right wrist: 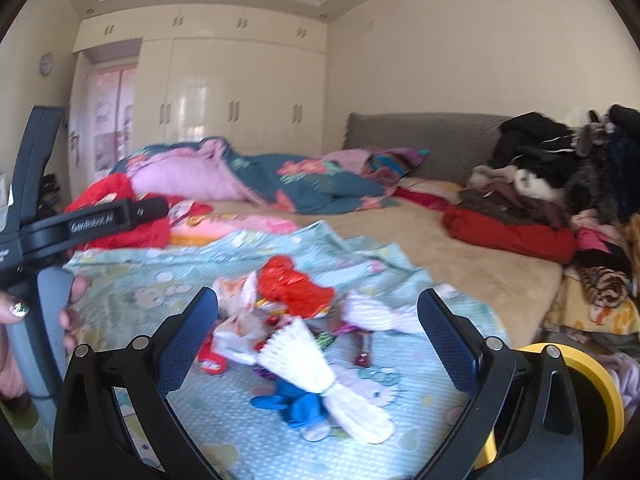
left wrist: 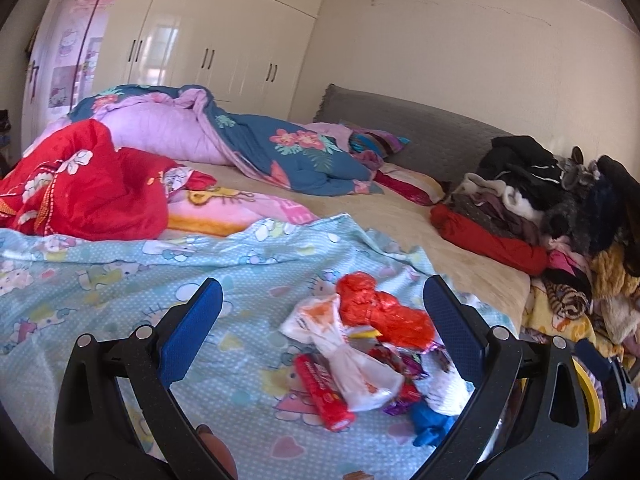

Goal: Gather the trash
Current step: 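Move right tool to the white foam mesh net while left tool reaches the white plastic bag, then close right tool on the white mesh net while left tool closes on the white plastic bag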

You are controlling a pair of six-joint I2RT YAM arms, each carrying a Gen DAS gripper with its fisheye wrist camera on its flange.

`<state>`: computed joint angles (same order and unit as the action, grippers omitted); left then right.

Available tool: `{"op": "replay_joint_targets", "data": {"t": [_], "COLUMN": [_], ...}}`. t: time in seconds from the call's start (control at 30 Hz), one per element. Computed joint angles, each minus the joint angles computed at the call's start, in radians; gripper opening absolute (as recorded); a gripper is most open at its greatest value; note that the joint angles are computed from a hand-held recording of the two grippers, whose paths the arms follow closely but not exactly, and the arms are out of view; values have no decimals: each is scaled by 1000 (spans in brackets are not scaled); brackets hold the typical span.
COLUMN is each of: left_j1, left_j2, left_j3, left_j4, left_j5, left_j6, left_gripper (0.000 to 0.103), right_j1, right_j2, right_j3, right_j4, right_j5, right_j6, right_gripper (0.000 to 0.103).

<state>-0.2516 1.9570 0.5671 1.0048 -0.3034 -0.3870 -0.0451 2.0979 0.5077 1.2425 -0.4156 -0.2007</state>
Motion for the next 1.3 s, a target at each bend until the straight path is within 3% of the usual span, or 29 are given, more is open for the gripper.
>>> {"op": "replay_joint_targets", "data": {"t": [0.4, 0.83, 1.03, 1.3], "left_j1": [111, 142, 197, 218], "left_j2": [132, 389, 499, 583], "left_j3": [187, 543, 712, 846], "left_j4": [-169, -423, -562, -669], "left_j5": [178, 321, 435, 527], "left_j6": [-7, 38, 29, 17], "left_gripper": [92, 92, 92, 92], "right_j1": [45, 94, 105, 112], "right_j2": [65, 177, 210, 240], "right_j3": [209, 361, 434, 490], "right_j4": [-369, -546, -631, -689], "right_j5": [1, 68, 92, 92], "right_j6": [-122, -243, -270, -299], "right_gripper": [97, 97, 97, 94]}}
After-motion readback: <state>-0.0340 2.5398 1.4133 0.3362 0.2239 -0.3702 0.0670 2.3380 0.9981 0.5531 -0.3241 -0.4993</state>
